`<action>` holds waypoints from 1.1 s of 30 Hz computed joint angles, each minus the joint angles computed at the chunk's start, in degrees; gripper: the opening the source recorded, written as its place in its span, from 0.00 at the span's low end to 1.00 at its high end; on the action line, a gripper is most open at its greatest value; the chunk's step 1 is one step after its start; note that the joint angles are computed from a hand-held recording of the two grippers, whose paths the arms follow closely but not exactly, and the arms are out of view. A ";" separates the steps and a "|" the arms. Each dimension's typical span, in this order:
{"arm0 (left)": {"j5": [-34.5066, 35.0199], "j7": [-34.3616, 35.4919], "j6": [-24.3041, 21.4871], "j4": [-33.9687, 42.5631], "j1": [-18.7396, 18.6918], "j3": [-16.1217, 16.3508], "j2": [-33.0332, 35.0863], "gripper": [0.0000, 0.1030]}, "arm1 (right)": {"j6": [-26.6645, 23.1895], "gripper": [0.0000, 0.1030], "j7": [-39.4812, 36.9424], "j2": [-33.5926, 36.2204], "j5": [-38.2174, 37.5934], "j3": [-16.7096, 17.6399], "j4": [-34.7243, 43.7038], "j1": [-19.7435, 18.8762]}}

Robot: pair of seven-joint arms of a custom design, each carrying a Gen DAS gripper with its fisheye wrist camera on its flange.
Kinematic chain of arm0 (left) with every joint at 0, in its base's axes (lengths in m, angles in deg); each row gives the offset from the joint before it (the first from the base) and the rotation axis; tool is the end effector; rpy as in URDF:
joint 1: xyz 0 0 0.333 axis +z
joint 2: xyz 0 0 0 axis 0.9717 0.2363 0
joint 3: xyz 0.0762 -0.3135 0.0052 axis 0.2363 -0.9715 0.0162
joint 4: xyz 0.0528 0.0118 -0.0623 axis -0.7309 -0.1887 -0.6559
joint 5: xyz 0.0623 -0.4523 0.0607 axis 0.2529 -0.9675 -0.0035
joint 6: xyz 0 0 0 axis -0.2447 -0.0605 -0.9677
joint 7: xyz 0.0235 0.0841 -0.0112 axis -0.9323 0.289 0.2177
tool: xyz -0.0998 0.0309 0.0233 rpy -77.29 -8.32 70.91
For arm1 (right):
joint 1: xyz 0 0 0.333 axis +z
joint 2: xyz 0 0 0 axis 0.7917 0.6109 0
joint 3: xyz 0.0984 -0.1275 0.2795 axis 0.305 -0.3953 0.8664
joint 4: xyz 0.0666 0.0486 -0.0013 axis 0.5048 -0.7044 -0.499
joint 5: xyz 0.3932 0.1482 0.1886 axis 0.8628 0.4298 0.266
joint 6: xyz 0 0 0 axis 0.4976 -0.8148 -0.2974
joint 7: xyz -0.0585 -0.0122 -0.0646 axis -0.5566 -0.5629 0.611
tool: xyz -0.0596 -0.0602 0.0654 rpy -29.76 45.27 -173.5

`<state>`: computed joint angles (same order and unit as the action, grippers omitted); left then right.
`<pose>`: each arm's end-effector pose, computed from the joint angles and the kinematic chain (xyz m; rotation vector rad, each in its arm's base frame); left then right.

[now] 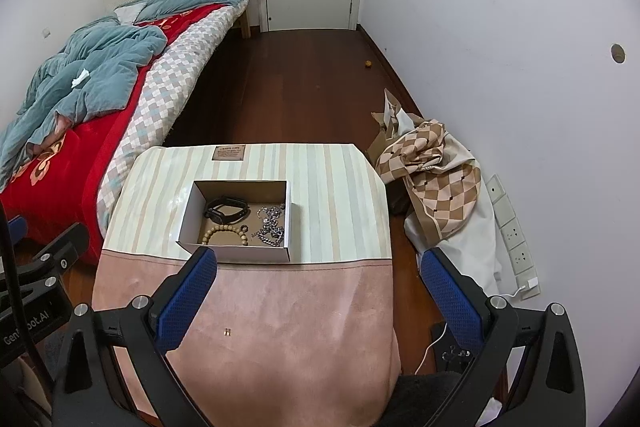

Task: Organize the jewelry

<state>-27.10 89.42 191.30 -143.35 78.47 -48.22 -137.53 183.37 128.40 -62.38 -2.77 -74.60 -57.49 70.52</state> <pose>0.4064 -0.0420 0.6031 -1.9497 1.6659 -0.5121 0.4116 0.2688 0.6306 -1.9268 1.8034 -0.6731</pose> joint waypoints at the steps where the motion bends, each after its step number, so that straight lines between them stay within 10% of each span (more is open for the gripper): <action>1: 0.07 -0.08 0.02 0.04 0.06 -0.06 0.03 0.98 | 0.06 1.00 -0.11 -0.05 0.13 -0.14 -0.01 0.05; 33: 0.56 -0.65 -0.34 -0.37 -0.40 -0.31 -3.10 0.98 | -0.33 1.00 -1.01 -2.70 0.48 0.03 -0.48 -0.31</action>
